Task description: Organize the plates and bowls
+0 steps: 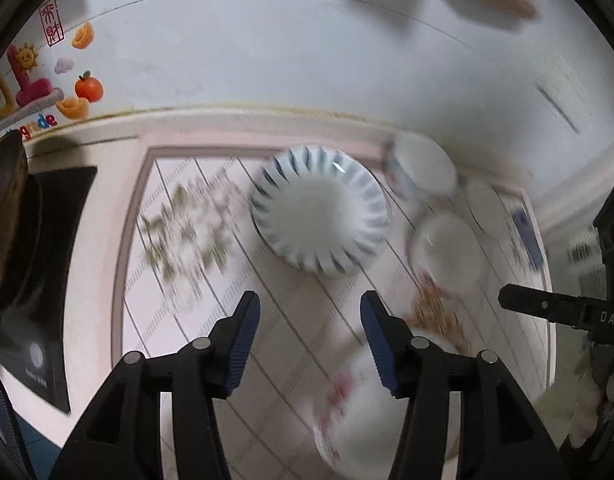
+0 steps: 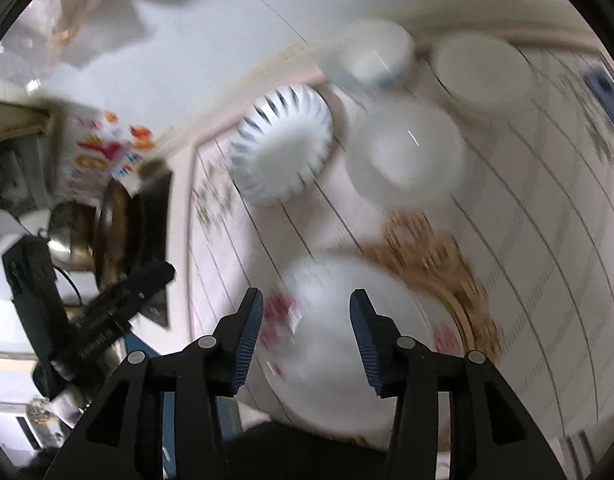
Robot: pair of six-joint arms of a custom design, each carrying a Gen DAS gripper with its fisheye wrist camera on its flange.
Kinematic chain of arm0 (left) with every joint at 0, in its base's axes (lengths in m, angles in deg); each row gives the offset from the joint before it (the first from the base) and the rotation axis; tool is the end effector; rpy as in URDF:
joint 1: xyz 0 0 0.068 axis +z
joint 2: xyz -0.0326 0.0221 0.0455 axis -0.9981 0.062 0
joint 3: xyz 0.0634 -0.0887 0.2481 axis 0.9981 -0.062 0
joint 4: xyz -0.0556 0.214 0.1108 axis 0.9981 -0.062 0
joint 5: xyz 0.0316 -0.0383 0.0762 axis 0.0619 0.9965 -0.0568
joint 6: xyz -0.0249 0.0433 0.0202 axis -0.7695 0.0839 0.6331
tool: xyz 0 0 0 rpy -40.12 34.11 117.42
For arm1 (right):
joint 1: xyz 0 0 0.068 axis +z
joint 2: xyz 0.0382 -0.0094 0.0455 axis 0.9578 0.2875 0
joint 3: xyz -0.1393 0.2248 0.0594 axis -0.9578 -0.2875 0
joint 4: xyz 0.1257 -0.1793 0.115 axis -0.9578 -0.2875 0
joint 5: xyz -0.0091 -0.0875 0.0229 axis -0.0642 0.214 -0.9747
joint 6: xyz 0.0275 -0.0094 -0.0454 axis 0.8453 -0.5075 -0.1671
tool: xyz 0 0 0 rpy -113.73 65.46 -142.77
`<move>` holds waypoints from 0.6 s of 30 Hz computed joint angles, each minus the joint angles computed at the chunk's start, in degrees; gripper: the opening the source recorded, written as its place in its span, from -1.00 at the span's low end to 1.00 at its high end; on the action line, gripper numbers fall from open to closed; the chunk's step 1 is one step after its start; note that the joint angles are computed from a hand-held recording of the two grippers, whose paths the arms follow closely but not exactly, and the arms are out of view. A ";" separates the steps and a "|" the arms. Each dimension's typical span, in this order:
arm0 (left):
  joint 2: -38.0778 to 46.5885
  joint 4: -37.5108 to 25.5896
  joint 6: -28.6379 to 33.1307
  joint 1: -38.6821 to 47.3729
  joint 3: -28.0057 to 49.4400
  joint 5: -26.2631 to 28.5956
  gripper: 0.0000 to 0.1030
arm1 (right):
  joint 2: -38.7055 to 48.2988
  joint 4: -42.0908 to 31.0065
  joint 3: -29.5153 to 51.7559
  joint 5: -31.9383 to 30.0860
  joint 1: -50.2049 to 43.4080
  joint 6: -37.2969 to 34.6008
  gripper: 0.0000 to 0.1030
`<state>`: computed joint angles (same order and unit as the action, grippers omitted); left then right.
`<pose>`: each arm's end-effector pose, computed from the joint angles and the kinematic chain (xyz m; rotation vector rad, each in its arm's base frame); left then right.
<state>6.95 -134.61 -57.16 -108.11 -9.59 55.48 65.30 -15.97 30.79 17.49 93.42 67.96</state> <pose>0.2279 -0.0937 0.3177 0.1860 2.7214 -0.3040 0.2310 0.1002 0.2521 0.2629 2.8021 0.8439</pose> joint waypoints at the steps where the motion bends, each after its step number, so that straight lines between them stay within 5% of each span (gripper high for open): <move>1: 2.02 0.76 1.04 1.54 0.89 0.56 -0.03 | 3.42 0.98 2.59 0.23 -0.41 -0.27 -0.06; 9: 24.63 5.82 6.98 9.44 9.20 4.17 -0.03 | 34.40 2.04 26.46 2.43 -1.59 -1.64 -0.06; 18: 37.16 6.57 8.34 9.16 16.00 5.66 -0.03 | 51.63 -6.29 44.94 7.86 -1.07 -5.22 -0.11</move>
